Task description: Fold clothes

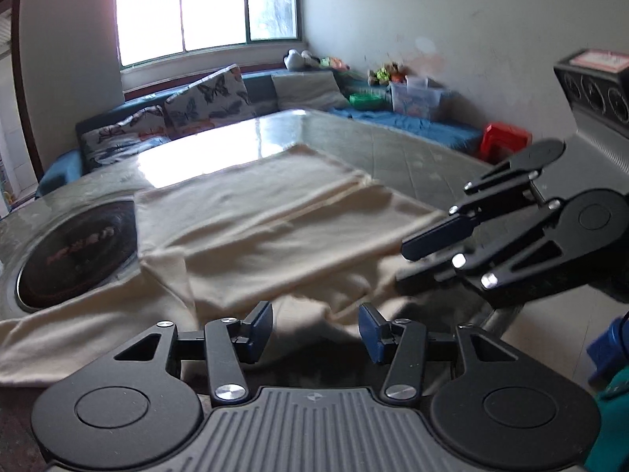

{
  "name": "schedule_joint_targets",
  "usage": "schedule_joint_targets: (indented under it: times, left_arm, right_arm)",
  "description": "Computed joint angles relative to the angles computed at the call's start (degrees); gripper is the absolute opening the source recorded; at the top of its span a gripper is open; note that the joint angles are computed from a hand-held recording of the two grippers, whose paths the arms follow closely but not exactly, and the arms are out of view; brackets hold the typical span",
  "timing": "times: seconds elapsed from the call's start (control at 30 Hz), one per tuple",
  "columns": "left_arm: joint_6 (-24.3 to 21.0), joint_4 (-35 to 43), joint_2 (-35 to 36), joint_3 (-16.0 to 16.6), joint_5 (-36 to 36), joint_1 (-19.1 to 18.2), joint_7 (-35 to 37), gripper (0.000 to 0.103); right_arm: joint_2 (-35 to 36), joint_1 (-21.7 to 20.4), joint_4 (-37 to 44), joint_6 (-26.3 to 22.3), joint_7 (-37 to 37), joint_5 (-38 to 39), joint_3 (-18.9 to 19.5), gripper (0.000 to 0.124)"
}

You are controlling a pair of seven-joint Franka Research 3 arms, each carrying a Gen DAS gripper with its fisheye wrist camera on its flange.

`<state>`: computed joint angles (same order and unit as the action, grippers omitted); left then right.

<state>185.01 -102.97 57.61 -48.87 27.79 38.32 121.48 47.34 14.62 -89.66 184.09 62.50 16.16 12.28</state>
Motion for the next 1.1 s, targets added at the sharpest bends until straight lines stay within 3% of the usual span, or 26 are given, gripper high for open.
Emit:
schedule_joint_targets:
  times: [0.13, 0.2, 0.33, 0.37, 0.4, 0.5, 0.57, 0.7, 0.8, 0.9, 1.0, 1.1]
  left_arm:
    - [0.5, 0.4, 0.6, 0.0, 0.5, -0.1, 0.2, 0.021]
    - [1.7, 0.1, 0.7, 0.2, 1.1, -0.1, 0.3, 0.015]
    - [3.1, -1.9, 2.9, -3.3, 5.4, 4.5, 1.2, 0.013]
    - [3.2, -2.4, 3.7, -4.4, 6.5, 5.9, 1.5, 0.013]
    - [3.0, -2.7, 4.2, -5.1, 7.3, 6.8, 1.6, 0.013]
    - [0.2, -2.0, 3.5, -4.0, 6.9, 6.1, 1.8, 0.013]
    - [-1.0, -2.4, 3.8, -4.7, 6.4, 6.8, 3.9, 0.014]
    - [-4.2, -1.8, 5.0, -7.4, 3.3, 8.8, 6.8, 0.02]
    - [-4.9, -1.7, 5.3, -8.7, 0.2, 9.8, 7.6, 0.022]
    - [-2.0, -2.4, 4.0, -7.8, -2.4, 9.7, 7.3, 0.039]
    - [1.2, -2.4, 1.8, -5.3, -3.2, 8.5, 3.4, 0.044]
    - [4.5, -1.2, -1.1, -0.6, -4.7, 5.8, -2.2, 0.05]
  right_arm:
    - [0.0, 3.2, 0.2, 0.0, 2.9, 1.0, -3.9, 0.009]
    - [-0.3, 2.7, -0.5, 1.1, 3.0, 0.8, -3.3, 0.004]
    - [-1.8, 1.0, -3.1, 4.0, 2.4, -0.2, -1.1, 0.002]
    - [-2.4, -0.8, -4.1, 4.5, 1.8, -0.9, 1.0, 0.002]
    - [-2.9, -2.5, -5.1, 4.0, 1.2, -1.8, 2.9, 0.002]
    - [-2.8, -1.7, -4.6, -0.4, 0.9, -2.0, 1.5, 0.002]
    - [-2.5, -3.0, -4.6, -1.5, -1.0, -2.4, 3.1, 0.002]
    - [-3.1, -9.0, -5.1, -2.2, -6.6, -1.8, 10.1, 0.008]
    - [-2.5, -9.7, -3.5, -1.4, -8.2, -0.4, 11.1, 0.008]
    - [-0.5, -6.8, 0.7, -0.4, -7.1, 0.6, 8.1, 0.011]
    - [2.6, -3.1, 7.0, -2.6, -4.9, 1.3, 4.0, 0.013]
    - [7.2, -2.4, 14.7, -6.8, -5.6, 1.0, 4.3, 0.013]
